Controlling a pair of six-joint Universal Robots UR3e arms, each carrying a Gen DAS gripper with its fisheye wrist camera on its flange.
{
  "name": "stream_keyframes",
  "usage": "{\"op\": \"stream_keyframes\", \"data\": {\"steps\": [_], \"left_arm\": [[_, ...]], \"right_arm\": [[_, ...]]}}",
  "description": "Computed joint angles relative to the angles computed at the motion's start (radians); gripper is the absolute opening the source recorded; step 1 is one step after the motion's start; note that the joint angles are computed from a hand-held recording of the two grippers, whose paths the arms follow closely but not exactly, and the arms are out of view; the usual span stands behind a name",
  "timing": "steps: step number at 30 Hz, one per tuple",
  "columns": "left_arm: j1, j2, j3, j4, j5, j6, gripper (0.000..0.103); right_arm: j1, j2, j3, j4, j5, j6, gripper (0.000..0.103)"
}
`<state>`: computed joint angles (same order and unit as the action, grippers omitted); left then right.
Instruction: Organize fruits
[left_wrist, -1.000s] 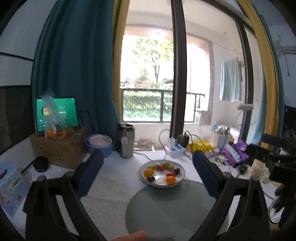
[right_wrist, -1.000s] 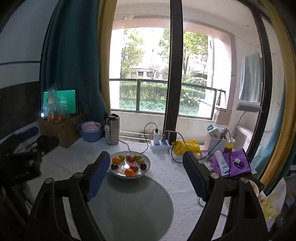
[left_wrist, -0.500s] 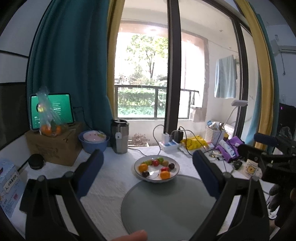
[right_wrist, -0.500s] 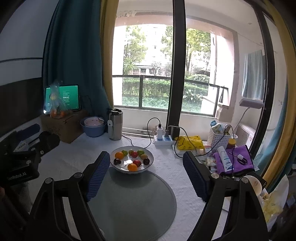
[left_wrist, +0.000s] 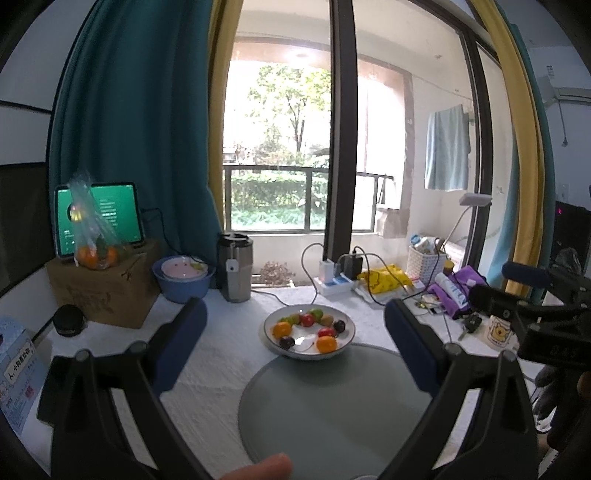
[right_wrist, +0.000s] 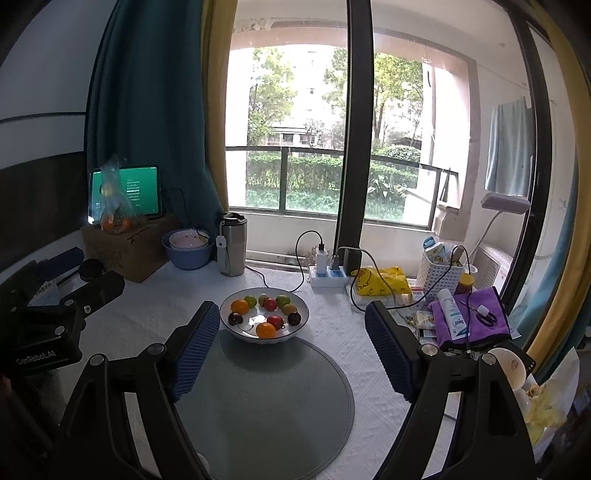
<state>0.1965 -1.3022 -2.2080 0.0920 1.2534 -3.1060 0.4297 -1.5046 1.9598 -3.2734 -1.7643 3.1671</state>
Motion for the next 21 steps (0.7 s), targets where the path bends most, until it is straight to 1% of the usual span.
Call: {"op": "stream_keyframes", "data": {"steps": [21], "left_arm": [[0.005, -0.009, 0.009, -0.003, -0.011, -0.007, 0.098]], "right_arm": [[-0.014, 0.001, 0.003, -0.008, 0.009, -0.003, 0.083]]}}
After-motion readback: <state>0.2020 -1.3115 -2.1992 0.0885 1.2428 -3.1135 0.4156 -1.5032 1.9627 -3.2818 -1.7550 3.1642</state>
